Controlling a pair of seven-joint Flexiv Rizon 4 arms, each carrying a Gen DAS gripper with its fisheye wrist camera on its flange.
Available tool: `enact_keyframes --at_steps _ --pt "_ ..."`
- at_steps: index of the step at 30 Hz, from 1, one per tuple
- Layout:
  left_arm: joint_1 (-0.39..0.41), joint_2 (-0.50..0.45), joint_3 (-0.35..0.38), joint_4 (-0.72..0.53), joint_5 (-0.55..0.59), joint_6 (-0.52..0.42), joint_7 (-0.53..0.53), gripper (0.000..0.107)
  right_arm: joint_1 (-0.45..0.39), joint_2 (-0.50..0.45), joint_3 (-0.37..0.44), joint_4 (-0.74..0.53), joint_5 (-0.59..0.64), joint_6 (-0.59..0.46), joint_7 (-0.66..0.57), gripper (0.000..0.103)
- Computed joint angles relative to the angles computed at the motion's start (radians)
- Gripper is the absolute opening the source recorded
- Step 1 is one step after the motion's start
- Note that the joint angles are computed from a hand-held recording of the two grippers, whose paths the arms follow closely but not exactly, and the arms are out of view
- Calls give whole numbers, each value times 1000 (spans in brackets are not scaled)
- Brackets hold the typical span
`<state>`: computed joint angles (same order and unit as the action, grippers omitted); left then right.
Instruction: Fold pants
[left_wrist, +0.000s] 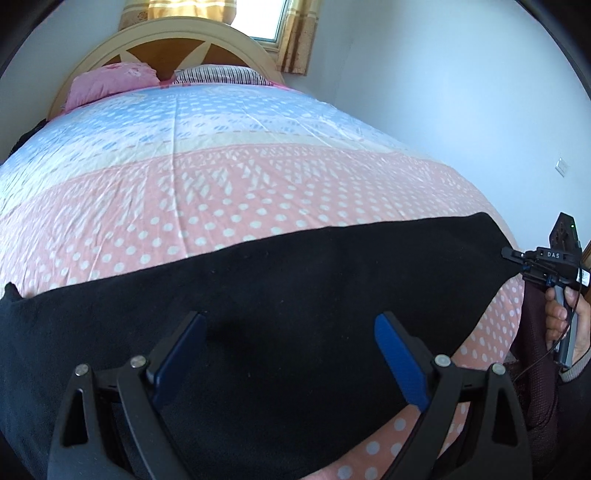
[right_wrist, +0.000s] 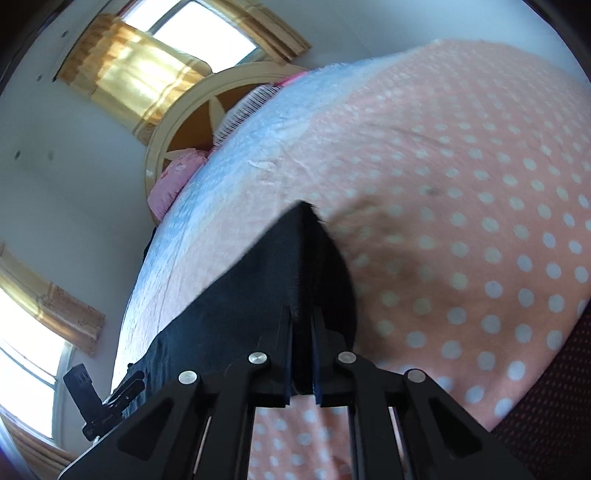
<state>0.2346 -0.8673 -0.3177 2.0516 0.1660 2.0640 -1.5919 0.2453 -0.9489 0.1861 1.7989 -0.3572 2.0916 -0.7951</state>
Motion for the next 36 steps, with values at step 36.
enact_keyframes --at_steps 36 --pt "376 -229 -418 -22 217 -85 14 94 -23 -139 422 -211 -36 -310 -603 47"
